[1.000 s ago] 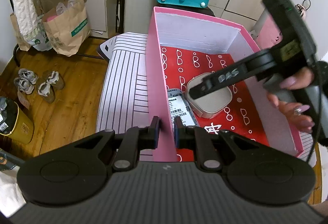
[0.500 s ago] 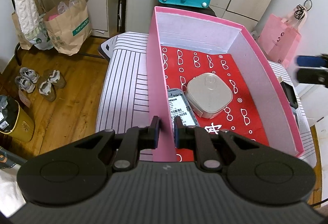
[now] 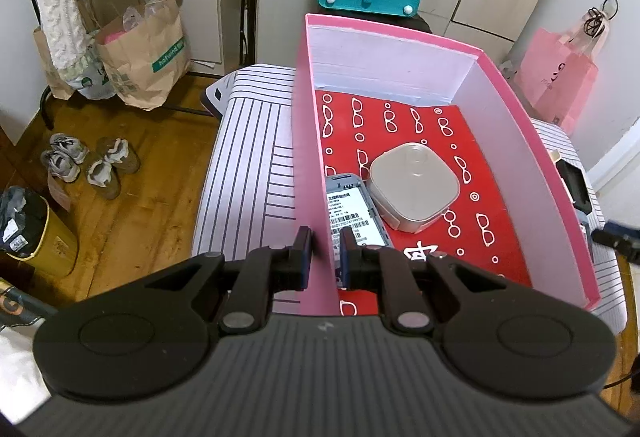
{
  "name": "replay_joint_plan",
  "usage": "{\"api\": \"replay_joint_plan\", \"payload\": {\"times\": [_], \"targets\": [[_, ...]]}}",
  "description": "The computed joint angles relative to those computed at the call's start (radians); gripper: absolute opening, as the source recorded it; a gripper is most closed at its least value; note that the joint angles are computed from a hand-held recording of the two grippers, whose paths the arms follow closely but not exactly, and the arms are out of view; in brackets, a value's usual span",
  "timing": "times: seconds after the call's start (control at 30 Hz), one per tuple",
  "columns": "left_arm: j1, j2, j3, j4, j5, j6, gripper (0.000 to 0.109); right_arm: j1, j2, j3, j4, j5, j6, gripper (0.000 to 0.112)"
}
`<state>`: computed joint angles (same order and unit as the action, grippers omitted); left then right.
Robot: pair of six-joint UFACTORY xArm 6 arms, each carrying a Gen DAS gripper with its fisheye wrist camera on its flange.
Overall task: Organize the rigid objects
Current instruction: 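Grasp the second grey pocket router with the right tool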
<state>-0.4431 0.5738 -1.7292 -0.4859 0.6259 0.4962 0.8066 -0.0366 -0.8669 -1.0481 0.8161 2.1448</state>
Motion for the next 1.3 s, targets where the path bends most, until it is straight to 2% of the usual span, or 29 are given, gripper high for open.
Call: {"api": "replay_joint_plan", "payload": {"times": [0.23,0.43,0.67,0.87,0.93,1.0,1.03,1.3], "targets": [[-0.007,-0.006,0.010,0.035,-0.015,-0.044,0.012,0.028,0.079,-0.023,-0.004,0.042,0.064,0.082],[-0.009,-0.006,0.007,0.052,-0.014,-0.071,0.012,0.058,0.127,-0.051,0.008,0.118,-0.033,0.075],[-0.008,-0.006,0.004,0.057,-0.007,-0.088,0.012,0.055,-0.003,0.094,-0.043,-0.039,-0.053,0.069],[-0.014,-0.004,0.001,0.093,-0.007,-0.108,0.012,0.029,0.015,0.076,-0.036,-0.047,-0.091,0.078],[-0.017,-0.004,0.000,0.108,-0.008,-0.116,0.012,0.028,0.044,0.046,-0.027,-0.021,-0.097,0.079],[-0.018,-0.001,-0.005,0.115,-0.006,-0.123,0.012,0.032,0.069,0.018,-0.006,0.014,-0.118,0.074],[-0.018,-0.001,-0.006,0.118,-0.005,-0.126,0.012,0.037,0.073,0.010,0.004,0.034,-0.121,0.065],[-0.019,0.001,-0.007,0.130,-0.008,-0.134,0.012,0.016,0.002,0.072,-0.001,-0.024,-0.040,0.065]]}}
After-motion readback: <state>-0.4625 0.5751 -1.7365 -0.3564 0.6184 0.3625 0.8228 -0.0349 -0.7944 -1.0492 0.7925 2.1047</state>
